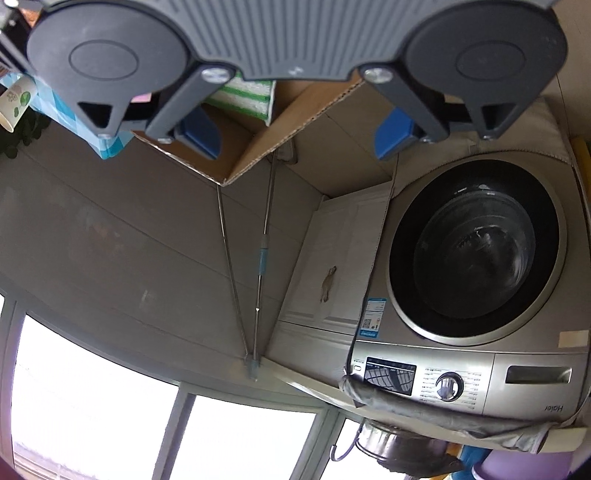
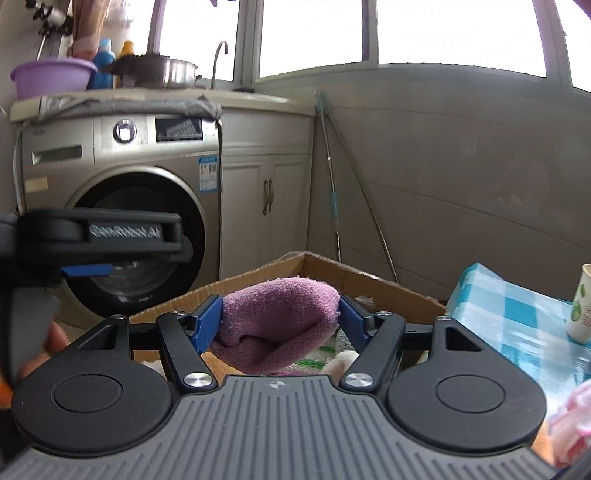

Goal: Organize soft objects
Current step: 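Release the white sock with left gripper while right lowers the pink sock into the box, then move both grippers back over the table toward the orange plush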

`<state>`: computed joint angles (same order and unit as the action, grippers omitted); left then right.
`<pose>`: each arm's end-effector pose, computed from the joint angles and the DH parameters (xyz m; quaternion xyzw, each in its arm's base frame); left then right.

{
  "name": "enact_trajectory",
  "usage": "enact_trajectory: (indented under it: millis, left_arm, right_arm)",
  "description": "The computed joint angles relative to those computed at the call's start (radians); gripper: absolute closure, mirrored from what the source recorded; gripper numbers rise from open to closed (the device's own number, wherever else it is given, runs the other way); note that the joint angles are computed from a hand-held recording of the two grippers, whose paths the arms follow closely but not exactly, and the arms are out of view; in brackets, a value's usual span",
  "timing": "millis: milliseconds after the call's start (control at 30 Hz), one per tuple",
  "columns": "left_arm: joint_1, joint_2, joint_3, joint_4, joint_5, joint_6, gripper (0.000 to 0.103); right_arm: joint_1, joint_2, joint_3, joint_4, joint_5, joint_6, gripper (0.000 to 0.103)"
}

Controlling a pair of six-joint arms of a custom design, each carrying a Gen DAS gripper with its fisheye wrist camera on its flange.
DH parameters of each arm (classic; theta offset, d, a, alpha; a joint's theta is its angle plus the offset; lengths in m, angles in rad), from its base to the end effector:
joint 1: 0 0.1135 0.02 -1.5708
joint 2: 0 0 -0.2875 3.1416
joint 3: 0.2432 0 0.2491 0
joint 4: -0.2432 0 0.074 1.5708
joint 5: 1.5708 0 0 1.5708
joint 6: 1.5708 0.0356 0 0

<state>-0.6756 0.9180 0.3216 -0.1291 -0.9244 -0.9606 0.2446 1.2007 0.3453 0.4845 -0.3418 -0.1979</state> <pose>0.1352 -0.0719 0.1924 -0.2970 0.7821 0.0101 0.5478 0.2107 0.0649 0.1994 -0.2722 0.7724 0.1533 0.5529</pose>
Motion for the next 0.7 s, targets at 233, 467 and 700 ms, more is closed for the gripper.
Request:
enact_trajectory:
  millis: [233, 467, 700]
  left_arm:
    - [0.016, -0.026, -0.015, 0.006, 0.027, -0.001, 0.009]
    - [-0.014, -0.073, -0.025, 0.002, 0.039, -0.008, 0.005]
    - [-0.116, -0.112, -0.04, 0.031, 0.018, -0.011, 0.001]
  right_arm:
    - [0.046, 0.057, 0.02, -0.021, 0.076, -0.016, 0.003]
    - [-0.047, -0.114, -0.04, -0.081, 0.021, 0.071, 0.001]
    - [-0.255, -0.445, -0.107, -0.275, -0.105, 0.099, 0.0]
